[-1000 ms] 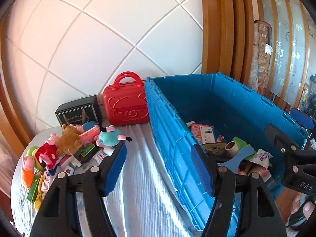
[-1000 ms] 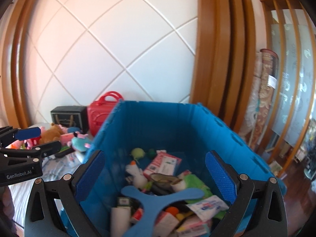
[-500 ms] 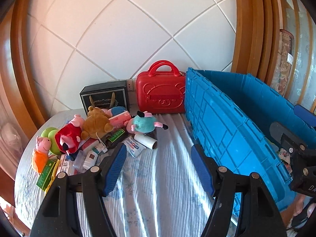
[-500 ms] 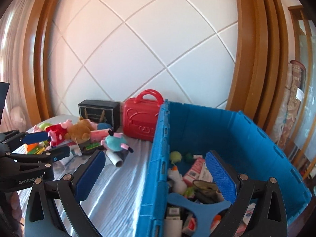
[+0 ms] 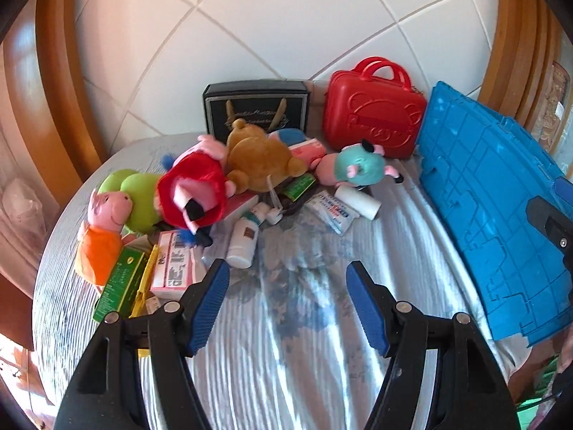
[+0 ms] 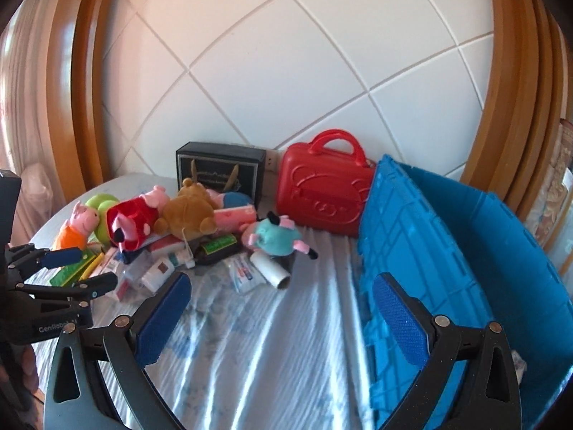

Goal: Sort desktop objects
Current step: 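Withdraw both tools from the crate back toward the pile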

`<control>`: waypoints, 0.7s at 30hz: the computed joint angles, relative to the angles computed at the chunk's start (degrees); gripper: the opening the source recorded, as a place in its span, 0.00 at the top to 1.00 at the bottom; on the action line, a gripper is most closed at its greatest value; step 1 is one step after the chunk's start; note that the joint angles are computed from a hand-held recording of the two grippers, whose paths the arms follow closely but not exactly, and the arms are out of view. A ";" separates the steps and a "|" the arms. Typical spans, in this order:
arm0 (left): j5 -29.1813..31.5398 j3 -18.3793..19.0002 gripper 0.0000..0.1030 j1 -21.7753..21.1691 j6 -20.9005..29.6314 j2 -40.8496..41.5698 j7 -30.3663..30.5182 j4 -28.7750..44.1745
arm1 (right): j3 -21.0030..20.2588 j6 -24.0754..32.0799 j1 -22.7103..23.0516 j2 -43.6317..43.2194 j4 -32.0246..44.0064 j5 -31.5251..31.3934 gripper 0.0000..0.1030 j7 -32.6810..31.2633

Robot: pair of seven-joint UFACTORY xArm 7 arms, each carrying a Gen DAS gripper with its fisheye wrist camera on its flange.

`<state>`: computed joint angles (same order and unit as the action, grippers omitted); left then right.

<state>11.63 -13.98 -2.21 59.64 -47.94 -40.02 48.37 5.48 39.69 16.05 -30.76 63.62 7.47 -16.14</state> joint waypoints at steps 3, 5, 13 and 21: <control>-0.27 4.11 0.35 0.50 1.25 -4.75 2.00 -5.76 | 3.56 1.29 -0.45 1.89 0.11 -2.06 0.00 3.44; -0.21 5.81 0.35 2.05 2.30 -7.62 2.55 -9.16 | 4.97 1.70 0.10 3.12 -0.04 -3.32 0.00 4.51; -0.18 8.72 0.35 8.01 7.56 -17.12 2.95 -17.96 | 5.40 3.07 3.34 8.48 1.57 -4.08 0.00 3.58; -2.16 9.49 0.35 10.27 8.78 -22.05 1.30 -24.97 | 5.14 4.63 6.09 13.99 3.22 -1.88 0.00 -1.04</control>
<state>9.48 -4.50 8.06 68.42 -69.99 -38.72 23.40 10.62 44.32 22.14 -16.77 66.84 5.59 -17.18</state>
